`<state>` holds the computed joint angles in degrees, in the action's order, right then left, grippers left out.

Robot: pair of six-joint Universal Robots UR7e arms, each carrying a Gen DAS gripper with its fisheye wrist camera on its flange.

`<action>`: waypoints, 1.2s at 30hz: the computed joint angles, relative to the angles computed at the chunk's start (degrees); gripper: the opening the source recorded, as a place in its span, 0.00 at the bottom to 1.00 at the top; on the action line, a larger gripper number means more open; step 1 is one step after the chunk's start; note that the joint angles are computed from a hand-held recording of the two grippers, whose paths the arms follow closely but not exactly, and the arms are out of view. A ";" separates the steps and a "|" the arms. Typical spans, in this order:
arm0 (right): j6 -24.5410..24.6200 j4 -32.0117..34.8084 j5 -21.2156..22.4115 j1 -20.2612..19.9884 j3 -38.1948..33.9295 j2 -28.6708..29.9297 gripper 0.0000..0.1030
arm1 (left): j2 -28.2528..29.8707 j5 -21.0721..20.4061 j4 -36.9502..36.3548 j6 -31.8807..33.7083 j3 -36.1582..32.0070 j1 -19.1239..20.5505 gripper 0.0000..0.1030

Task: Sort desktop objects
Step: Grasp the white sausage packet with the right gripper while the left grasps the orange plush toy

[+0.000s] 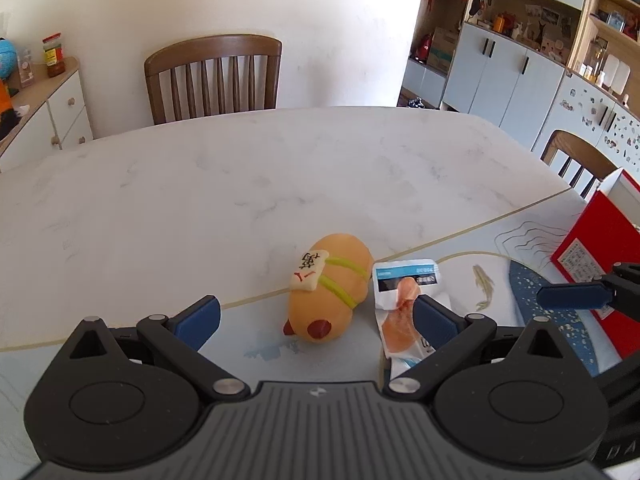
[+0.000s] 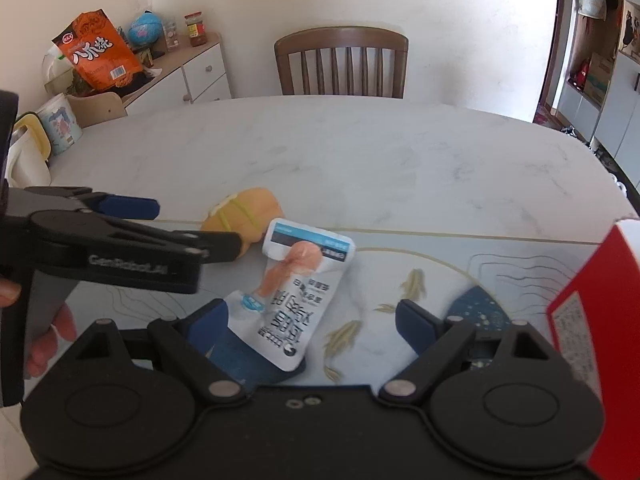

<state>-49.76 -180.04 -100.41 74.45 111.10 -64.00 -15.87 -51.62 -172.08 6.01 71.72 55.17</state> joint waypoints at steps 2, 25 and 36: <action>0.38 -0.29 0.31 0.10 -0.38 0.79 0.87 | 0.59 -0.21 0.24 0.22 -0.98 0.39 1.00; 0.12 -7.86 -2.14 0.41 -7.33 11.93 0.82 | 4.35 -1.75 1.29 1.50 -7.13 2.72 1.00; -2.60 -8.14 -1.40 -1.46 -7.66 10.54 0.72 | 5.07 -2.35 -1.23 4.41 -6.92 2.74 1.00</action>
